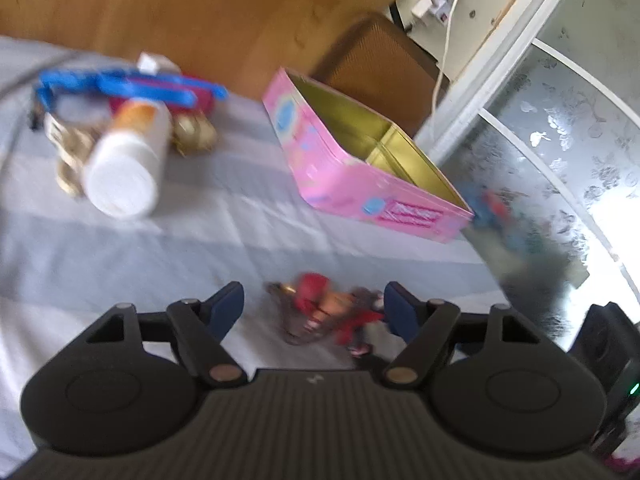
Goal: Organize rigid objects
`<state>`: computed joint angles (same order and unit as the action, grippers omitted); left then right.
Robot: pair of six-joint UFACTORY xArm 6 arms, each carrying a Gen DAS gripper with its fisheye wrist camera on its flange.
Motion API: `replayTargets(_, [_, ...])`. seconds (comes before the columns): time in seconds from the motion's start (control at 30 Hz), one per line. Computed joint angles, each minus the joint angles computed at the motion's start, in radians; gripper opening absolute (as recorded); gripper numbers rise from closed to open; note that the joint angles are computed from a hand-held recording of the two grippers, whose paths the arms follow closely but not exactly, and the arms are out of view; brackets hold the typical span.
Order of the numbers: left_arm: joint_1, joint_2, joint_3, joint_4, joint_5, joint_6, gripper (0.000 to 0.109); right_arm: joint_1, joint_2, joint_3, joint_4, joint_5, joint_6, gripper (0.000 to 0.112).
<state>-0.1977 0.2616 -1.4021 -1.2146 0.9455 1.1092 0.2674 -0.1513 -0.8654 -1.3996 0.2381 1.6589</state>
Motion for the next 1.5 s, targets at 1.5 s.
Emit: replayTargets(1.5, [-0.059, -0.01, 0.024, -0.112, -0.471, 0.247, 0.068, -0.16, 0.145, -0.269, -0.47, -0.055, 0.515, 0.054])
